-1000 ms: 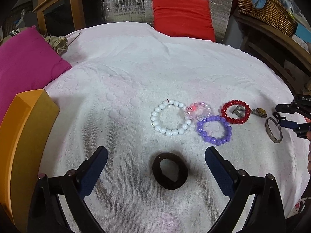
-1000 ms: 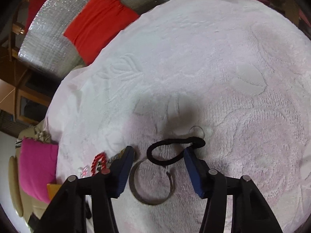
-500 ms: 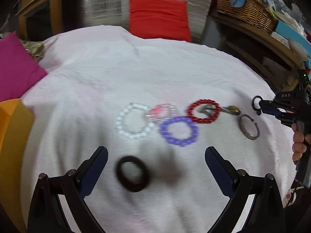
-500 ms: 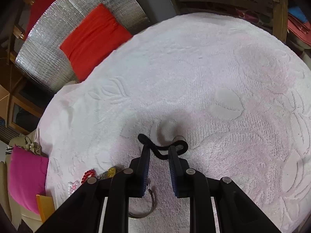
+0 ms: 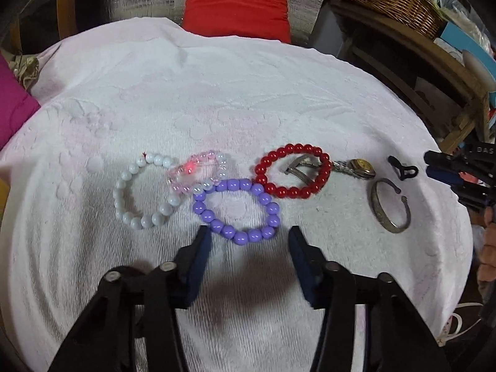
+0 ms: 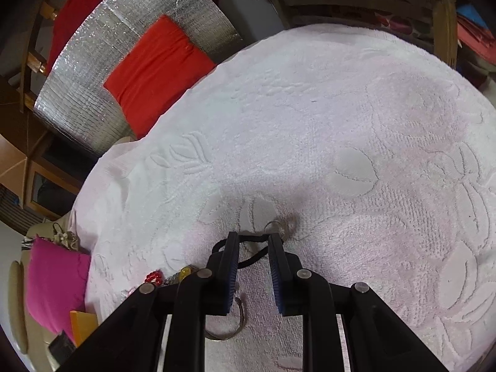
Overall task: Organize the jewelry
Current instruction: 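Grasp the purple bead bracelet with the left tool while the right tool lifts the hair tie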
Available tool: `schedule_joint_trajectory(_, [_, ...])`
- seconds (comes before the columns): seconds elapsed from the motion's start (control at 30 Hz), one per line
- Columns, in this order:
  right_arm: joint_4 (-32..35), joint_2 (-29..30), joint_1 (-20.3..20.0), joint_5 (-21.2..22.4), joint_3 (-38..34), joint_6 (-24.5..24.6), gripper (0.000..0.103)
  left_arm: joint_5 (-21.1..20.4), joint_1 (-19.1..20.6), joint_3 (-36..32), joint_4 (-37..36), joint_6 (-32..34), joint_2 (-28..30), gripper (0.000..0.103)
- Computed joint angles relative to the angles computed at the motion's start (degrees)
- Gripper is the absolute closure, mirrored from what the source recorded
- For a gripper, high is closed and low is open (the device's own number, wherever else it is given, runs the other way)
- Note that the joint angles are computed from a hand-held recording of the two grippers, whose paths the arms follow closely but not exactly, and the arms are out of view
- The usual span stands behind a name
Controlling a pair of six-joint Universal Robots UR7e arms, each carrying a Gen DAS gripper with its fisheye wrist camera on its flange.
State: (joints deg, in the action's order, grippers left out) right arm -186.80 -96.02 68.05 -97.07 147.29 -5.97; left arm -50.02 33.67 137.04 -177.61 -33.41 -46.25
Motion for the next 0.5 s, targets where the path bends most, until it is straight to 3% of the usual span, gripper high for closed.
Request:
schedule_joint_trajectory(0.07, [4.44,-1.08,-0.73,0.34,-1.1,1.66,0.08,0.38,-0.29,-0.13,-0.36,0.64,0.51,0.063])
schedule_joint_trajectory(0.17, [7.6,-1.63,-1.7,1.77,-1.82,2.4,0.072,-0.09,-0.86,-0.32,-2.36,2.45,1.83,0.088])
schedule_joint_trajectory(0.2, [7.45,-1.13,-1.32,1.03,-1.99,2.74,0.066,-0.12,-1.14,-0.27,-2.85,2.99,2.13,0.092])
schedule_joint_trajectory(0.3, [4.75,1.0,0.27,-2.12,-2.33,4.05,0.051,-0.41,-1.19,-0.01,-3.78,3.89,2.17,0.093])
schedule_joint_trajectory(0.4, [-1.49,4.13,1.59,-5.17,-2.35,3.0,0.051,-1.79,-1.34,1.36,-5.17,4.71,0.81,0.094])
schedule_joint_trajectory(0.5, [0.73,6.06,1.75,-5.94,-3.94,2.44,0.056,-3.49,-1.1,2.22,-6.53,6.29,-0.5,0.094])
